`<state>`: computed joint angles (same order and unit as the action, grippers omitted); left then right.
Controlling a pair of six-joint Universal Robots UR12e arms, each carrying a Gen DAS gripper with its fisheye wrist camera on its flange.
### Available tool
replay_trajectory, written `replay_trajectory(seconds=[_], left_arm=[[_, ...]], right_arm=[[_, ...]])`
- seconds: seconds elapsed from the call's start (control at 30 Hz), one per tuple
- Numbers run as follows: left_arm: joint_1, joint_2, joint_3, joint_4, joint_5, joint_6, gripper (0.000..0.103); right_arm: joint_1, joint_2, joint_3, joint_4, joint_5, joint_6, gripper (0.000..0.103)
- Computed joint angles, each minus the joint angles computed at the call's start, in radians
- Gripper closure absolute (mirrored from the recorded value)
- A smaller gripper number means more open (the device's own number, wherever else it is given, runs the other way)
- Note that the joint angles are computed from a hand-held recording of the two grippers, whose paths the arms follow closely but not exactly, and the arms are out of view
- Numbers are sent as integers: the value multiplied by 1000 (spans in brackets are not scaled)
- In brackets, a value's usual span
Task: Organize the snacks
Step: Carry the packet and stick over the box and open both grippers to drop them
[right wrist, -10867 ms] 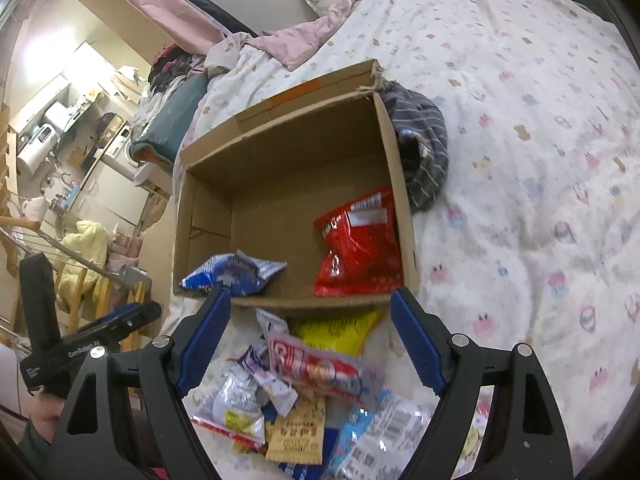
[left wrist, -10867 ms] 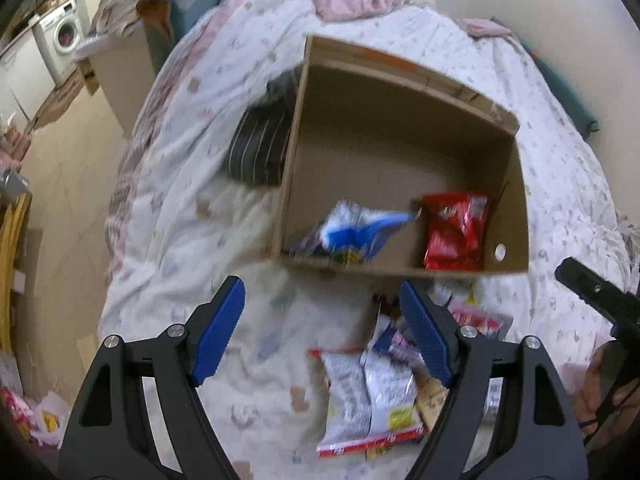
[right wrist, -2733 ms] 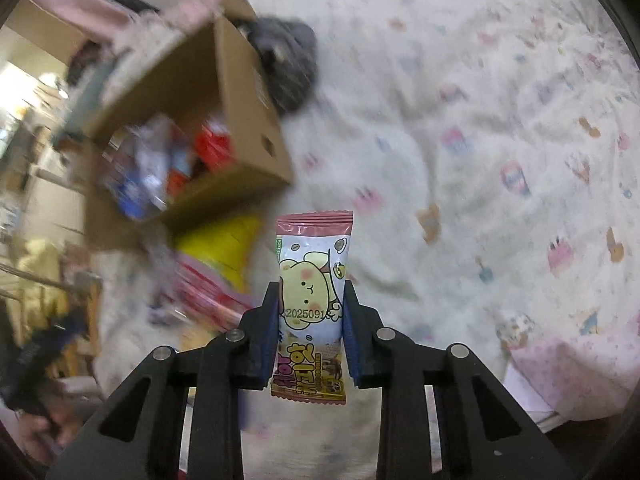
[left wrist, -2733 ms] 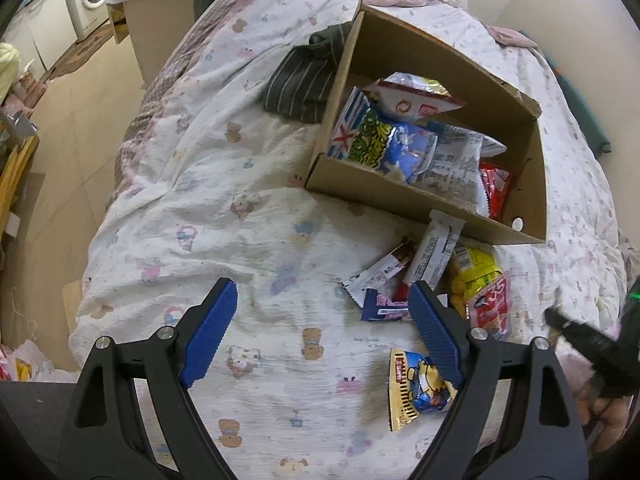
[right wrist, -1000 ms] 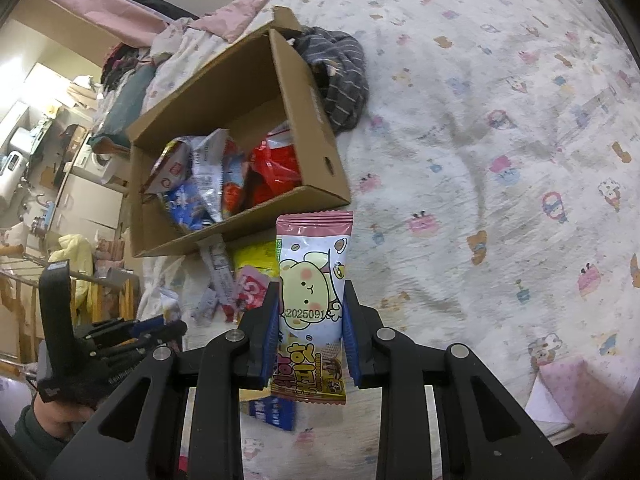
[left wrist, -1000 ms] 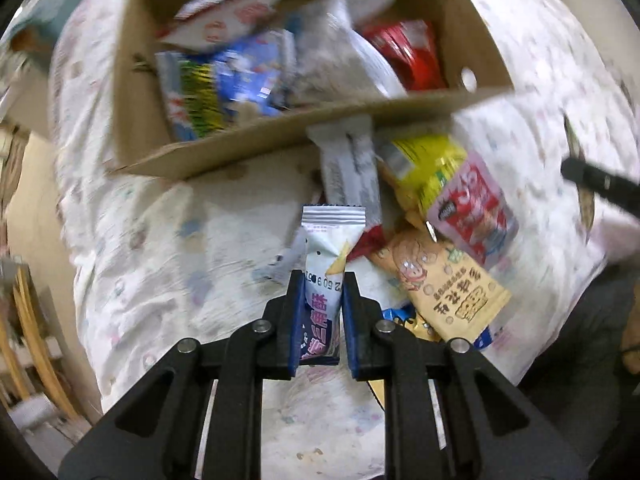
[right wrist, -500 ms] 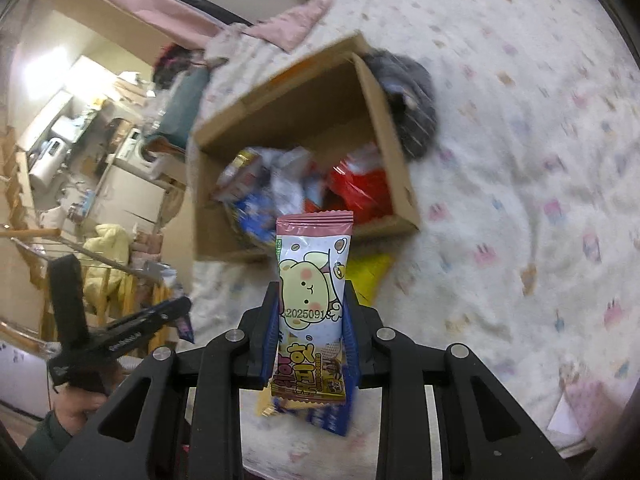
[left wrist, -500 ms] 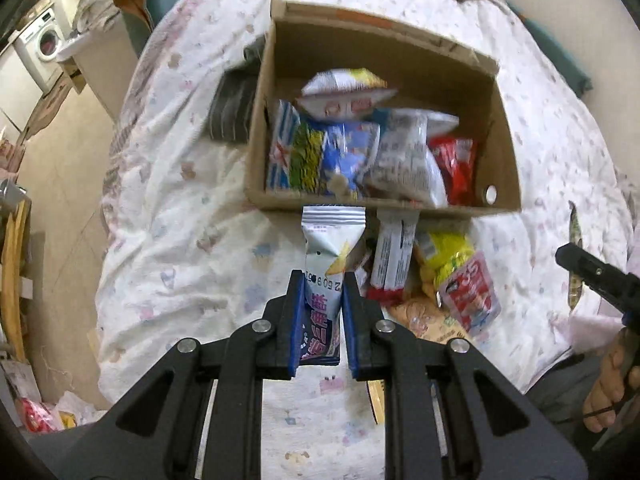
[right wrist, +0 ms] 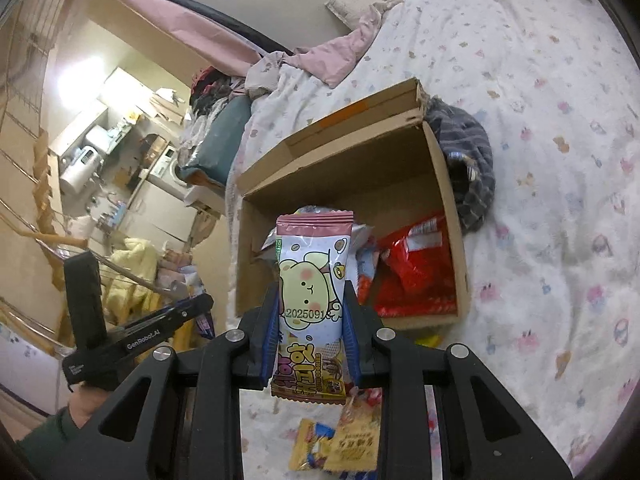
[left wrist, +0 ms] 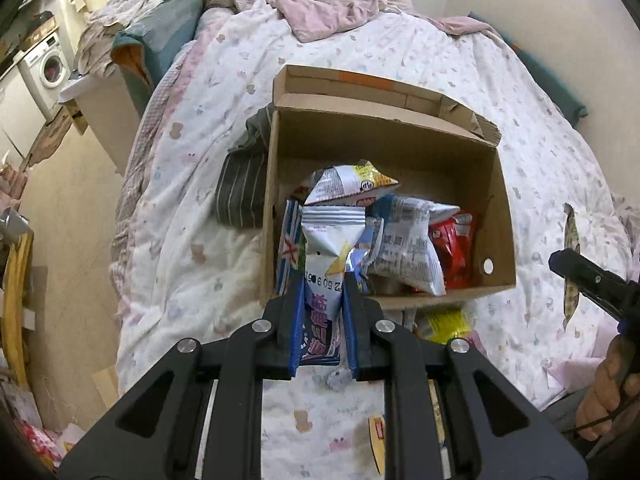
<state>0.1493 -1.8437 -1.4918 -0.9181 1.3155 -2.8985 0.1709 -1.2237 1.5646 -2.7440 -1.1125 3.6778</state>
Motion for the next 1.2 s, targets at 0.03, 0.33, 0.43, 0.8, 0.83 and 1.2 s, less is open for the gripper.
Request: replay_trajectory(seconds=[0.03, 0.33, 0.43, 0.8, 0.83, 1.2], left_arm=[[-2, -7, 8, -5, -2, 0, 89], [-8, -58, 28, 60, -24, -12, 88], [5, -71, 41, 26, -95, -33, 88], [-7, -92, 36, 79, -10, -79, 88], [-5, -93, 40, 66, -13, -80, 88], [-21, -88, 24, 82, 3, -42, 88]], right_arm=[[1, 7, -13, 17, -7, -13, 74], [-1, 63, -94, 104, -100, -81, 74], [-12, 67, -88, 88, -103, -23, 74], [4, 101, -130, 178, -80, -62, 74], [9, 103, -137, 192, -96, -82, 74], [19, 111, -147, 232, -198, -77, 74]])
